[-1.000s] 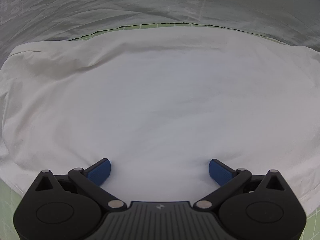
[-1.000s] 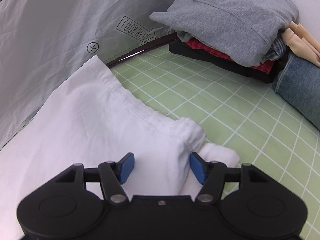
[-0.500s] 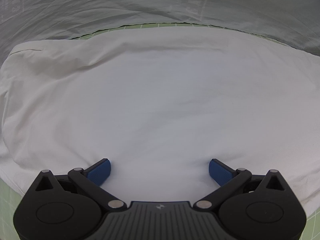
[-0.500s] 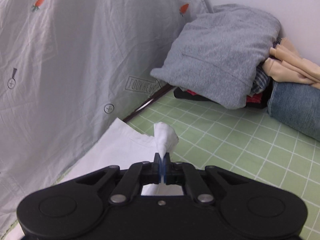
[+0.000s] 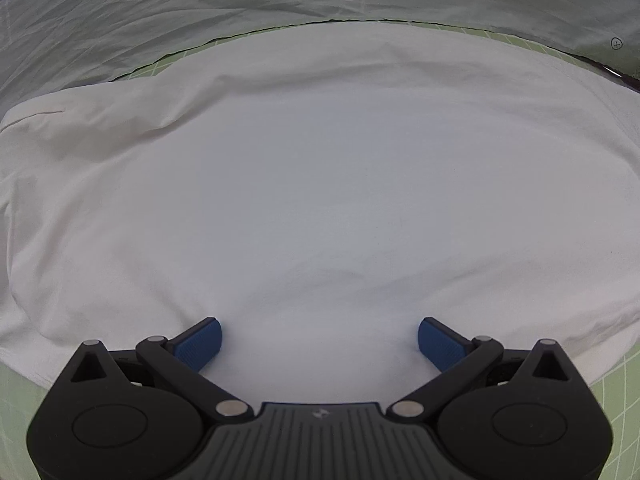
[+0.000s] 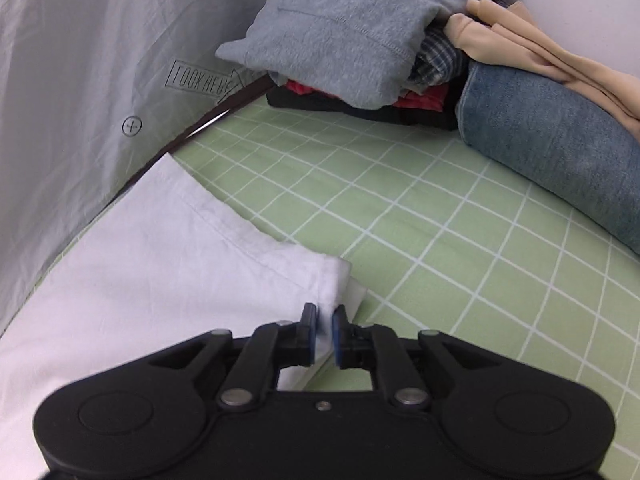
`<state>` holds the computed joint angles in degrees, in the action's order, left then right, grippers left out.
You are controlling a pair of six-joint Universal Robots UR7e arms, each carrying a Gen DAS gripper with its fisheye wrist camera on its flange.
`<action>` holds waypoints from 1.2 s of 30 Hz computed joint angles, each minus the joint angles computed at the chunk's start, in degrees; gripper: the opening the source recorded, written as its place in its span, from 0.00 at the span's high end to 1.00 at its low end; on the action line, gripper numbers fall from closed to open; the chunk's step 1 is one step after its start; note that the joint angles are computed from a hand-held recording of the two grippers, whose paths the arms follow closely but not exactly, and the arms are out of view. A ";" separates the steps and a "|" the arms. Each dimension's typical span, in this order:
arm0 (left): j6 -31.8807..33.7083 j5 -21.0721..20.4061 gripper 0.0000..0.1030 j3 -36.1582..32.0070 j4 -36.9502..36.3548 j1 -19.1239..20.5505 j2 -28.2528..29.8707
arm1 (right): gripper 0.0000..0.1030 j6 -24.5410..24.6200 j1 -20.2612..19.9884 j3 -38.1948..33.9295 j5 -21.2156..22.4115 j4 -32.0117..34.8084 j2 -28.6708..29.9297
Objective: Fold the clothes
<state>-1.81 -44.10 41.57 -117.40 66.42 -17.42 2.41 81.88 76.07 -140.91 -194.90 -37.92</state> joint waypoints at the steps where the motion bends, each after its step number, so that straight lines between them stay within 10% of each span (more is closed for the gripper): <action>1: -0.09 -0.15 0.00 1.53 -0.67 -0.07 -0.85 | 0.79 -0.01 0.29 -0.26 -0.43 0.75 -0.14; 4: -1.52 -0.92 0.00 7.40 -3.16 -0.10 -4.14 | 0.38 -1.22 1.50 0.05 -0.02 -1.20 -0.49; 10: -10.09 -4.02 0.00 20.88 -13.66 0.40 -12.38 | 0.14 -6.40 5.02 0.86 0.48 -1.91 0.25; 24: -13.14 2.19 0.00 44.31 -39.75 1.94 -29.13 | 0.04 -13.05 14.04 2.46 0.93 2.76 7.26; 36: -9.25 -1.46 0.00 39.35 -46.97 9.29 -30.58 | 0.02 -9.87 16.85 -11.28 -1.34 12.63 18.34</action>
<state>-11.06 -45.56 80.92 -164.38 75.71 -48.00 -7.46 98.73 64.79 -142.25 -182.27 -19.59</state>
